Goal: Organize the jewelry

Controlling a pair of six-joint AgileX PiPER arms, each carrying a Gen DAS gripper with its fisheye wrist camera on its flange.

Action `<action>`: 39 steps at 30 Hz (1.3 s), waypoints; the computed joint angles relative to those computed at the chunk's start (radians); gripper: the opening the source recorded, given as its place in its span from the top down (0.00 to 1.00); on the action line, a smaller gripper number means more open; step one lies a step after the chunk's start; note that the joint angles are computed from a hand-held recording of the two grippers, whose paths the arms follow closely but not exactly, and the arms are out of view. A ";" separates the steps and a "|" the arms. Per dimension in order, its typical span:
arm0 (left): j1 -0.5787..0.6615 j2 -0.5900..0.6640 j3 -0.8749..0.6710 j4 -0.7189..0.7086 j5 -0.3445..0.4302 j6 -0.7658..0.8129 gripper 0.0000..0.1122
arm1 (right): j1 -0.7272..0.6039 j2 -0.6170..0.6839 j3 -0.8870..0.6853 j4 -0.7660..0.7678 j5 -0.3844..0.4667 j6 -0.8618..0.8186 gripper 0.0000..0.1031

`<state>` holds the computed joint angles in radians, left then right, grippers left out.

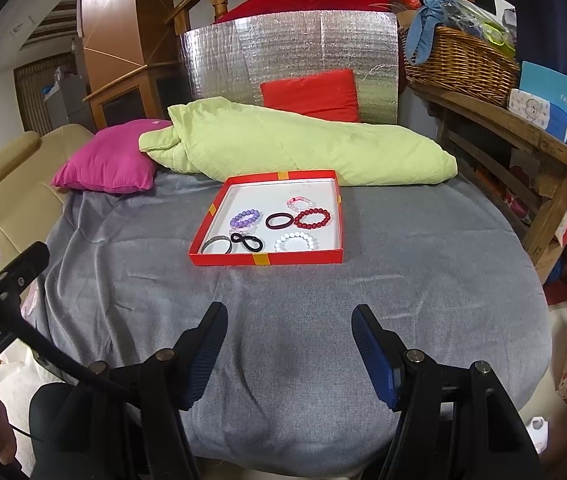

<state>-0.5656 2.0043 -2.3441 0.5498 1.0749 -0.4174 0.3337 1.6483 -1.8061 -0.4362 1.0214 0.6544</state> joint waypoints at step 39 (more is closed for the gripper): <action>0.087 0.085 -0.153 -0.094 0.013 0.056 0.20 | 0.029 0.203 -0.344 -0.061 0.169 -0.100 0.34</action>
